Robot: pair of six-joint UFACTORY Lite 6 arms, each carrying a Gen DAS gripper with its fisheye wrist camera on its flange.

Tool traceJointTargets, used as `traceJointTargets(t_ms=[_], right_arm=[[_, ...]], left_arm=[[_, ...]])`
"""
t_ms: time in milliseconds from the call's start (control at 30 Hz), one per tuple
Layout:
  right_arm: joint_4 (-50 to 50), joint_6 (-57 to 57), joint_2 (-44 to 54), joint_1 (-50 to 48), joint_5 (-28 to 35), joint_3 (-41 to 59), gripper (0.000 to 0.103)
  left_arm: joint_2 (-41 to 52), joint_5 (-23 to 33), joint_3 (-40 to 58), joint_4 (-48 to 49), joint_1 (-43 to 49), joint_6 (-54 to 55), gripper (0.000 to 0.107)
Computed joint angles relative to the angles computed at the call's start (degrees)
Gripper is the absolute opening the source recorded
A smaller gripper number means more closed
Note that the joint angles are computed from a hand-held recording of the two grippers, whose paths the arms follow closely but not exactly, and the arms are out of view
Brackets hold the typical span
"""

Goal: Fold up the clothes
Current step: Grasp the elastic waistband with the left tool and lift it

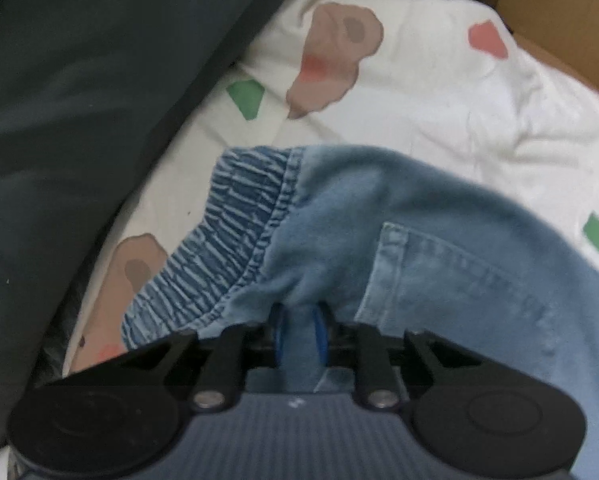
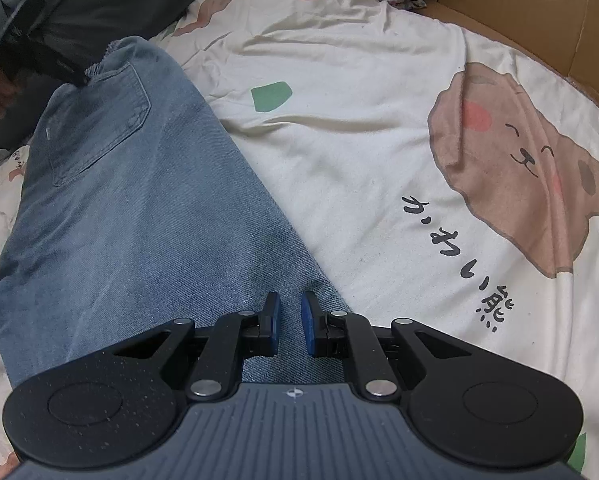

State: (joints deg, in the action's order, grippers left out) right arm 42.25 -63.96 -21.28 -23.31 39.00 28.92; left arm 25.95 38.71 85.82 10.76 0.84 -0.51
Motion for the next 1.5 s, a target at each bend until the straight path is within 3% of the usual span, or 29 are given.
traceJointTargets(t_ms=[200,300,333,667,900,1033,1167,1300,1500], right_arm=[[-0.1,0.1,-0.5,0.5,-0.7,-0.5,0.017],[-0.5,0.6,-0.7,0.8,-0.8,-0.5,0.017],[-0.7,0.9,-0.7,0.9,-0.8,-0.5,0.017],[-1.4,2.6,1.2,0.7,0.3,1.2,0.017],[-1.4,2.3,1.1,0.9,0.1,1.0,0.017],[-1.5,2.2,1.3,1.2,-0.1,1.2,0.017],[-1.2,2.0,1.6,1.2,-0.1,1.3,0.017],[-1.7,2.3,1.5,1.5,-0.2,1.3,0.017],[-1.7,2.4,1.5,1.7,-0.4,1.3,0.017]], left_arm=[[2.5,0.7,2.8,0.3,0.4,2.2,0.022],[-0.1,3.1,3.3,-0.7,1.5,1.6,0.021],[-1.4,4.1,3.6,-2.0,2.4,2.4,0.015],[-8.0,11.6,4.9,-4.8,6.7,7.0,0.018],[-7.7,9.3,-2.9,0.1,5.6,4.6,0.018],[-5.8,4.7,-4.8,2.4,6.5,3.8,0.003],[-4.0,0.2,-5.8,5.7,7.3,2.4,0.003],[-2.9,5.3,-1.0,3.9,6.7,0.4,0.003],[-8.3,8.5,-1.7,3.5,5.5,2.8,0.007]])
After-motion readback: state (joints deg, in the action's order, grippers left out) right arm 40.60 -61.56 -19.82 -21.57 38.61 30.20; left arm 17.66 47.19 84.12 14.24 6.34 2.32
